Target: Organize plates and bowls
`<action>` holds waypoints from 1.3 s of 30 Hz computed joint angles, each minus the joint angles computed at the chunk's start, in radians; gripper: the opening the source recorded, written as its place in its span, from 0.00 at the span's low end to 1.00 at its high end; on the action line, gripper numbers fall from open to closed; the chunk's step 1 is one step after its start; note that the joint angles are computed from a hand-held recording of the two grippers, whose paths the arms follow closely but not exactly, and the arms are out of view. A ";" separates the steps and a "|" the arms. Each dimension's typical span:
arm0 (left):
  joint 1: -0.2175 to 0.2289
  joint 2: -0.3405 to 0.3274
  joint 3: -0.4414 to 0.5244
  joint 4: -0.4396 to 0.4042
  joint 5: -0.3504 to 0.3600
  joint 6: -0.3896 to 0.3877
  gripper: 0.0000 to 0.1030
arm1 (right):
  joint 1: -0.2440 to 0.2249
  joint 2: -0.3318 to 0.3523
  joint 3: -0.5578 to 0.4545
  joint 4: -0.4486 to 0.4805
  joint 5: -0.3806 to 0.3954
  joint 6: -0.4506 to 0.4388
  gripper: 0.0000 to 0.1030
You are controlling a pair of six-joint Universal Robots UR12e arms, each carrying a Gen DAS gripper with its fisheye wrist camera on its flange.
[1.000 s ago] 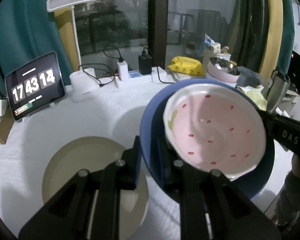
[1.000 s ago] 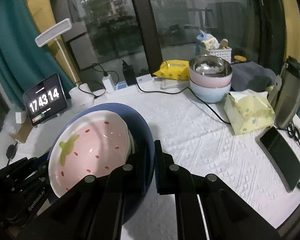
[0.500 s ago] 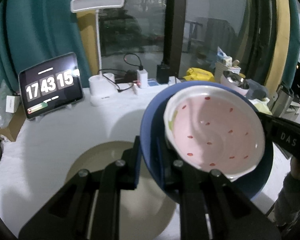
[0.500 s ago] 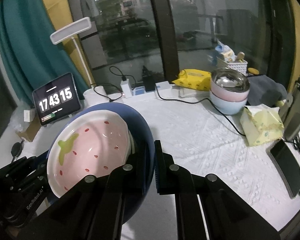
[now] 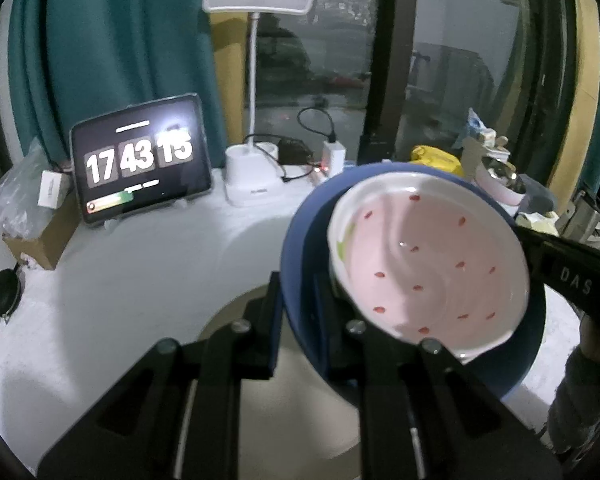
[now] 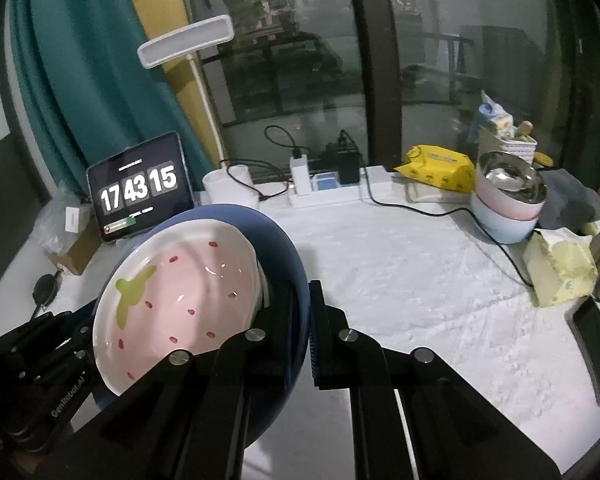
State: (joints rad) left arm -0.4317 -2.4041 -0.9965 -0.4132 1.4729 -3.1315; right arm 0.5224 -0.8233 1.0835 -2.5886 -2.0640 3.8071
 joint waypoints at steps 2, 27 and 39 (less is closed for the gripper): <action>0.006 0.001 -0.003 -0.002 0.001 -0.005 0.13 | 0.001 0.012 -0.020 0.010 0.008 -0.005 0.09; 0.037 -0.026 0.023 -0.089 0.030 -0.047 0.13 | -0.007 0.117 -0.178 0.133 0.120 -0.009 0.09; 0.031 -0.028 0.013 -0.064 0.073 -0.040 0.13 | -0.003 0.130 -0.190 0.154 0.108 -0.006 0.11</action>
